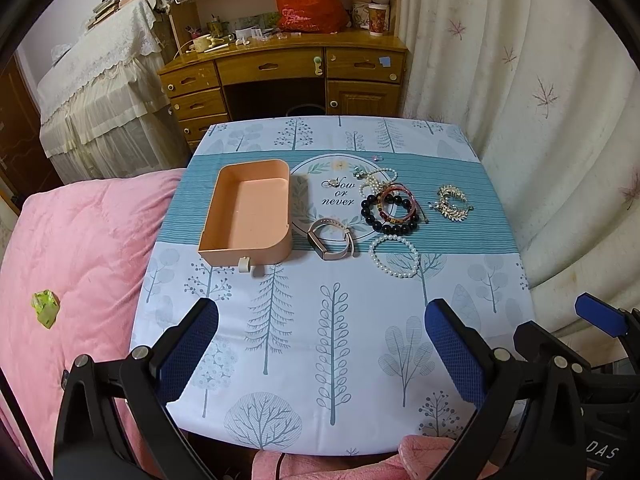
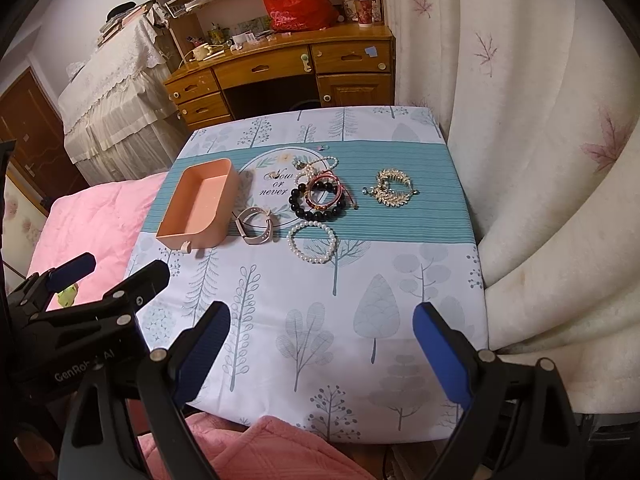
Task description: Organize jewelry
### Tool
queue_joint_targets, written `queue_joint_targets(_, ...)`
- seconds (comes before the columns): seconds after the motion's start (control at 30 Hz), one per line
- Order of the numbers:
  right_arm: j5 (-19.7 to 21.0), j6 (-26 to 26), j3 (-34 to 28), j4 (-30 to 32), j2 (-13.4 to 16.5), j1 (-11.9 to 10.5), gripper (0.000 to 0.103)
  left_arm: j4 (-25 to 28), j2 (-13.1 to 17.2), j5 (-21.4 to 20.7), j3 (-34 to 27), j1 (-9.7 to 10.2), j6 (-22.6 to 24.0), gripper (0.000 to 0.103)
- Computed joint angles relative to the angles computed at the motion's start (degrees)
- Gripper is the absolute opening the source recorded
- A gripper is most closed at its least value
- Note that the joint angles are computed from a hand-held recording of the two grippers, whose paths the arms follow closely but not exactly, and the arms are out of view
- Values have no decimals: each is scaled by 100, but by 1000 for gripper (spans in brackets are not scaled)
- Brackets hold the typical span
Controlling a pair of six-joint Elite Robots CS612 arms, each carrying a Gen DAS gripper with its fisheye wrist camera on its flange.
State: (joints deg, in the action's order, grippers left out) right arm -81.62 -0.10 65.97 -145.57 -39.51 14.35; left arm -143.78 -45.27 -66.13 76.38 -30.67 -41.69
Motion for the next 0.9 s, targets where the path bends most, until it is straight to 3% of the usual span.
queue_joint_targets(0.9,-73,-38,-55,12,9,21,94,-30,2,57,-11,19,13,102)
